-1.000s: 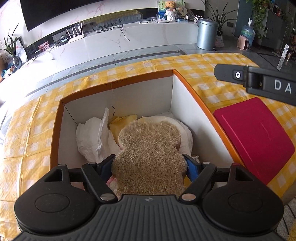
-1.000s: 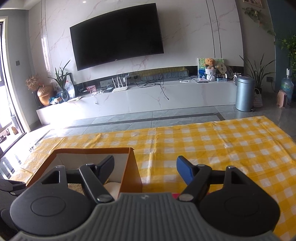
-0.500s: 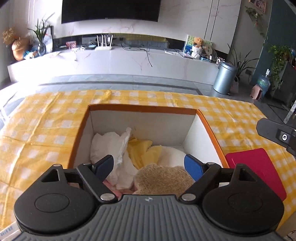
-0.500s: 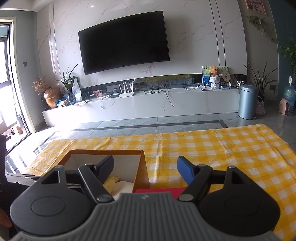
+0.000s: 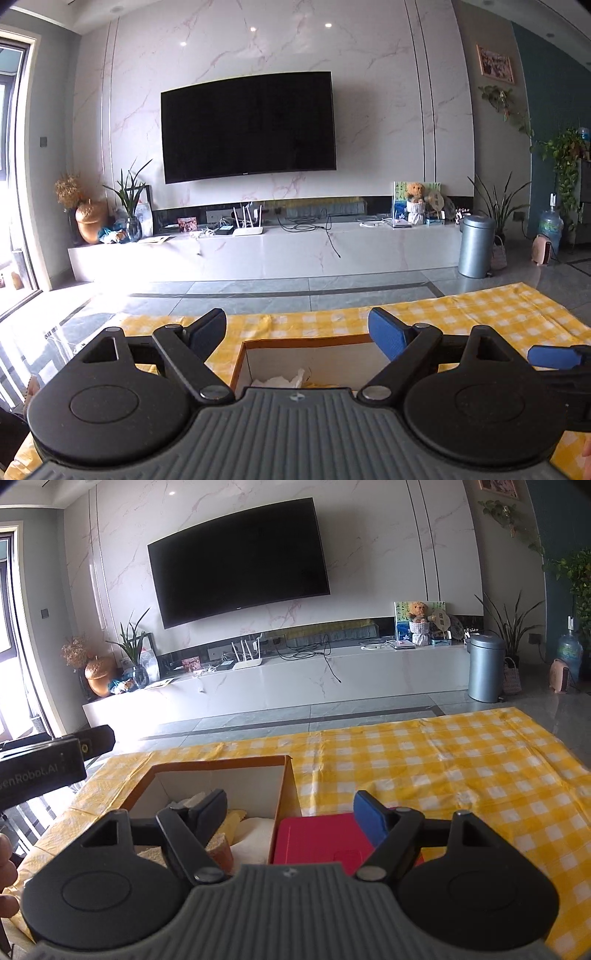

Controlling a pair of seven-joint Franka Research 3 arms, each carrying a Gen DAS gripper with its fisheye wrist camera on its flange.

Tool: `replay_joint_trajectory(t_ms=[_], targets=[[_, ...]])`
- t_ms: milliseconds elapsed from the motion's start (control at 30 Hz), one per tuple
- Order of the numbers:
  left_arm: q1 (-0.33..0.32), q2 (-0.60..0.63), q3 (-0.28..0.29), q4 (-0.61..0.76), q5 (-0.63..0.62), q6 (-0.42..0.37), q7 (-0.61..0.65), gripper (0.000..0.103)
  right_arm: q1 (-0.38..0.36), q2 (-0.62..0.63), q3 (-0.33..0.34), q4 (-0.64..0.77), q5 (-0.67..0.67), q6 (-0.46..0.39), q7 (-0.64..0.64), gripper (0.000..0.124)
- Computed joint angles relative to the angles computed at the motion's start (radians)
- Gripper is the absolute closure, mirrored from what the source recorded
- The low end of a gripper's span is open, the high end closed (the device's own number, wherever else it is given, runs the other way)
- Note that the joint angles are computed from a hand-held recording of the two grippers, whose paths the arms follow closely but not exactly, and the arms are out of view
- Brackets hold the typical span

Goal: Organize soft objects

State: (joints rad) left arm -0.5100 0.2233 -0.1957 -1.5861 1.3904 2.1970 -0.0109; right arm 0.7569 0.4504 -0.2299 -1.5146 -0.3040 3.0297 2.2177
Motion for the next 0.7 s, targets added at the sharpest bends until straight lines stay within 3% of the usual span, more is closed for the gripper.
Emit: replay_joint_trajectory(t_ms=[67, 267, 367, 533, 700], targets=[[-0.011, -0.004, -0.003, -0.01, 0.028, -0.004, -0.029, 0.001, 0.014, -0.026, -0.009, -0.039, -0.011, 0.01, 0.008, 0.049], [-0.049, 0.007, -0.018, -0.006, 0.039, -0.07, -0.042, 0.0, 0.163, -0.07, -0.189, -0.11, -0.214, 0.023, 0.2, 0.048], [-0.048, -0.006, -0.023, -0.022, 0.013, -0.057, -0.054, 0.0, 0.221, -0.086, -0.258, -0.134, -0.341, 0.009, 0.302, 0.048], [-0.05, -0.012, -0.033, -0.037, -0.012, -0.064, -0.038, 0.0, 0.204, -0.128, -0.24, -0.181, -0.45, 0.038, 0.389, 0.048], [-0.048, -0.021, -0.036, -0.049, -0.014, -0.048, -0.04, 0.0, 0.204, -0.147, -0.23, -0.183, -0.582, 0.015, 0.472, 0.048]])
